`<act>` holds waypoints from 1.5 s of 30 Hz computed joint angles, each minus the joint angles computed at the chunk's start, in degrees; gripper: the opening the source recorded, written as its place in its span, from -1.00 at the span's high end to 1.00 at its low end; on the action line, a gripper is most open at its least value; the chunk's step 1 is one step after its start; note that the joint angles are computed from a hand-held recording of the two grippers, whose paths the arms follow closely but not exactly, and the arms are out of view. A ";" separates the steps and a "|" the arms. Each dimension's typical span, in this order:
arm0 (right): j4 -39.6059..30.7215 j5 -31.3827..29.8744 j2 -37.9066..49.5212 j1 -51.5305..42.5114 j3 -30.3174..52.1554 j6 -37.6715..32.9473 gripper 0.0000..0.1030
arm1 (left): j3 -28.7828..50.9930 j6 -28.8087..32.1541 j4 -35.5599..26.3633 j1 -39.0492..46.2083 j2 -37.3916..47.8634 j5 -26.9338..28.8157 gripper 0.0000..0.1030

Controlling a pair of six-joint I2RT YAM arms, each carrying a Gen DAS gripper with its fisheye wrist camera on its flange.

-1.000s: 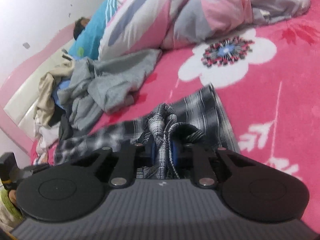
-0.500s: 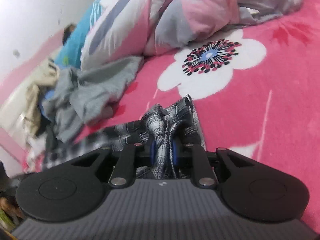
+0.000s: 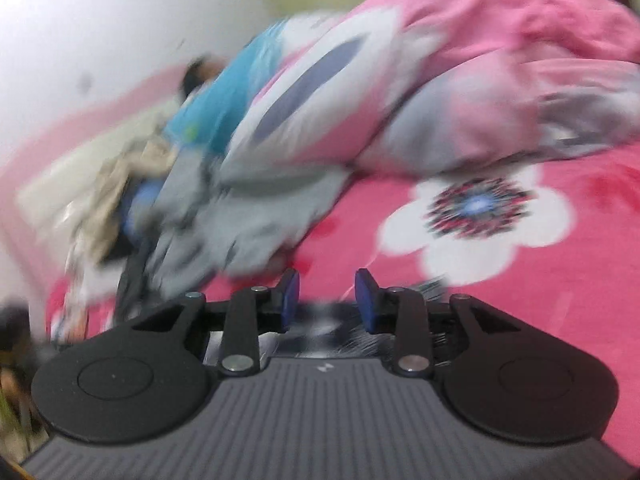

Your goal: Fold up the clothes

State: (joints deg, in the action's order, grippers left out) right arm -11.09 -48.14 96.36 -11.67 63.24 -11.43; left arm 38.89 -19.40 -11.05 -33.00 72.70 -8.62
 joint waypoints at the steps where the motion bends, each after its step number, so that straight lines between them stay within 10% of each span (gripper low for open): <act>1: -2.59 3.04 1.06 0.94 0.62 -2.31 0.46 | -0.38 0.17 0.35 0.09 -0.27 0.15 -0.35; 3: -2.71 10.45 1.88 1.67 -1.63 -4.75 0.72 | -1.37 0.36 1.35 0.66 -0.73 1.17 -0.35; 19: 12.02 16.14 1.92 3.20 -7.13 5.50 0.77 | -2.78 -0.97 3.91 2.29 -0.76 3.41 -0.37; 33: 3.31 14.57 -42.83 4.73 -35.07 17.01 0.67 | -12.72 -11.64 -11.56 -1.62 -34.30 -2.71 -0.37; 45: 13.71 38.73 -36.90 24.86 -43.03 14.92 0.72 | -18.21 -16.35 -20.48 1.25 -42.86 -3.05 -0.36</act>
State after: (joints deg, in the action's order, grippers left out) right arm 2.62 -9.41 59.47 13.19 20.21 3.49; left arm 20.68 -35.75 -31.52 -31.74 29.83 -11.67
